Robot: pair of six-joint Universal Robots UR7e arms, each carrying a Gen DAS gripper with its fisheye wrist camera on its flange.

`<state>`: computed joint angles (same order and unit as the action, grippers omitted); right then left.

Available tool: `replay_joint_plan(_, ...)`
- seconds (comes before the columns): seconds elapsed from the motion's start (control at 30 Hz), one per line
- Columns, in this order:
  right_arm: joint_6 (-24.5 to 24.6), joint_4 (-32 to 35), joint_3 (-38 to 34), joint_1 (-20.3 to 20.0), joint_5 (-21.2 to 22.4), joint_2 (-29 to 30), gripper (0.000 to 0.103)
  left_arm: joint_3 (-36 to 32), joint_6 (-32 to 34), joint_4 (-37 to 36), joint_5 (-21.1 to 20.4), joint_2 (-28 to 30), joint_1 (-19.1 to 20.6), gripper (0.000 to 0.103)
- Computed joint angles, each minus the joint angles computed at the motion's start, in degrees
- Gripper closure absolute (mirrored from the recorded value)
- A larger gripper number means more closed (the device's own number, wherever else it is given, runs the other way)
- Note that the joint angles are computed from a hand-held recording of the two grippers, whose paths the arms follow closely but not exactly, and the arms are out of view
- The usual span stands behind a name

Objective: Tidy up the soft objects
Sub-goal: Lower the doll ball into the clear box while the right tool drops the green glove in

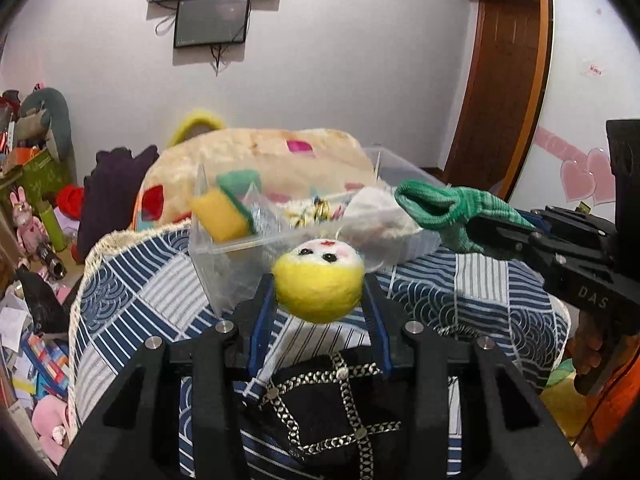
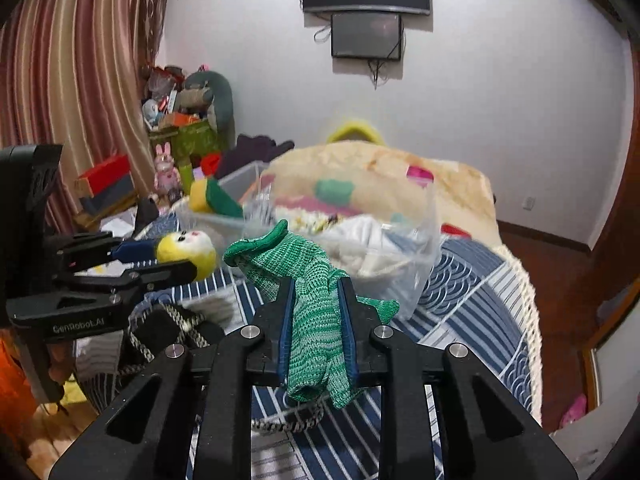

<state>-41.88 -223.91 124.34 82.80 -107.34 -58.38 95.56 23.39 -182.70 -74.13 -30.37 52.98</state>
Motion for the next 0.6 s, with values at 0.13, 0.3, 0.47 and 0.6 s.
replay_joint_plan(0.13,-0.12,-1.78,-1.38,0.9,0.99,0.3,0.084,-0.28,0.46,-1.9,-0.41,-0.32,-0.56,0.061)
replay_joint_plan(0.3,0.15,-2.88,-2.77,1.47,2.11,0.12,0.084,-1.45,0.25,-3.36,-0.36,-0.26,-1.2,0.061)
replay_joint_plan(0.47,0.21,-3.43,-4.12,1.99,2.5,0.19,0.084,-3.48,-0.16,-3.55,0.14,0.53,-1.37,0.061)
replay_joint_plan(0.6,0.51,-3.24,-5.69,2.37,2.13,0.85,0.084,-5.7,-1.23,-2.42,-0.28,1.56,-1.07,0.061)
